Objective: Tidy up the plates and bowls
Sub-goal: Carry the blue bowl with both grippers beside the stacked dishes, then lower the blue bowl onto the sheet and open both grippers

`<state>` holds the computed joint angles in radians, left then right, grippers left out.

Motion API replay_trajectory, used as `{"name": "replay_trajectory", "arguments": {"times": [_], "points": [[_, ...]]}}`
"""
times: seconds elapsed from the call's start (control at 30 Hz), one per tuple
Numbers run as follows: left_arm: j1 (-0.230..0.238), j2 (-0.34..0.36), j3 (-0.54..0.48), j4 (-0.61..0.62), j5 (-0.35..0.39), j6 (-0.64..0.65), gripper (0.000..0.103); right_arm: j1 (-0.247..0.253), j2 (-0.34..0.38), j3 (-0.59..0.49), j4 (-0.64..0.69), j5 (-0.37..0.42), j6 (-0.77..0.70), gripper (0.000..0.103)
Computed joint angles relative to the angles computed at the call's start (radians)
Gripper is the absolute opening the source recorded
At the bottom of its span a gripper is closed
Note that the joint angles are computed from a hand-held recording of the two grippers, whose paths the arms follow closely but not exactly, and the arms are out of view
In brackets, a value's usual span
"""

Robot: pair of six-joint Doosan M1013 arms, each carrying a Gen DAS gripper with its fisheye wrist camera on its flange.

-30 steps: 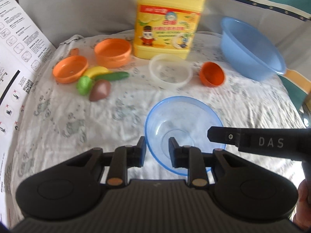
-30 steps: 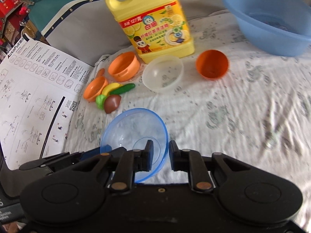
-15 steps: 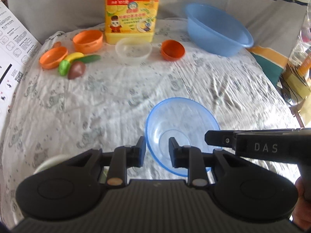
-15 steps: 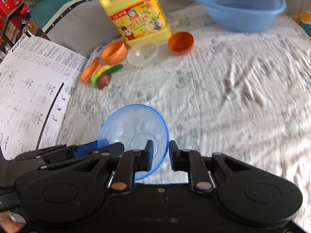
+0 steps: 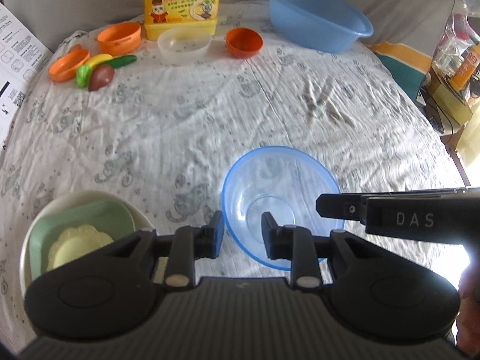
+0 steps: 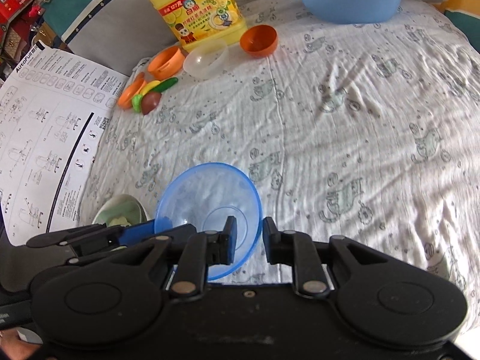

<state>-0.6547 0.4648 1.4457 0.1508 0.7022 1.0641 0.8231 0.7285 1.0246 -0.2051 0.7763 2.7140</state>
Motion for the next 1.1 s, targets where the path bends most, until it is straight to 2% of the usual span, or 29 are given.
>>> {"name": "replay_trajectory", "arguments": {"times": [0.73, 0.87, 0.9, 0.93, 0.97, 1.0, 1.03, 1.07, 1.1], "points": [[-0.005, 0.024, -0.010, -0.041, 0.028, 0.048, 0.026, 0.000, -0.004, 0.017, 0.010, 0.006, 0.016, 0.021], [-0.007, 0.023, -0.008, -0.027, 0.024, 0.042, 0.031, 0.000, -0.001, 0.013, 0.008, 0.010, 0.013, 0.024], [-0.009, 0.022, -0.007, -0.010, 0.023, 0.034, 0.035, 0.002, 0.000, 0.010, -0.004, 0.015, 0.017, 0.028], [-0.011, 0.020, -0.003, 0.013, 0.019, 0.019, 0.049, 0.003, 0.001, 0.007, -0.016, 0.021, 0.021, 0.034], [-0.013, 0.017, 0.001, 0.041, 0.014, -0.001, 0.069, 0.003, 0.002, 0.006, -0.025, 0.025, 0.022, 0.040], [-0.017, 0.011, 0.007, 0.082, 0.006, -0.031, 0.080, 0.004, 0.001, 0.006, -0.040, 0.028, 0.035, 0.062], [-0.021, 0.005, 0.016, 0.133, -0.002, -0.072, 0.101, 0.004, 0.000, 0.008, -0.053, 0.026, 0.051, 0.094], [-0.026, -0.003, 0.028, 0.193, -0.014, -0.121, 0.103, 0.003, -0.006, 0.019, -0.070, 0.016, 0.079, 0.103], [-0.028, -0.011, 0.039, 0.239, -0.024, -0.159, 0.103, 0.003, -0.015, 0.034, -0.094, -0.002, 0.120, 0.103]]}}
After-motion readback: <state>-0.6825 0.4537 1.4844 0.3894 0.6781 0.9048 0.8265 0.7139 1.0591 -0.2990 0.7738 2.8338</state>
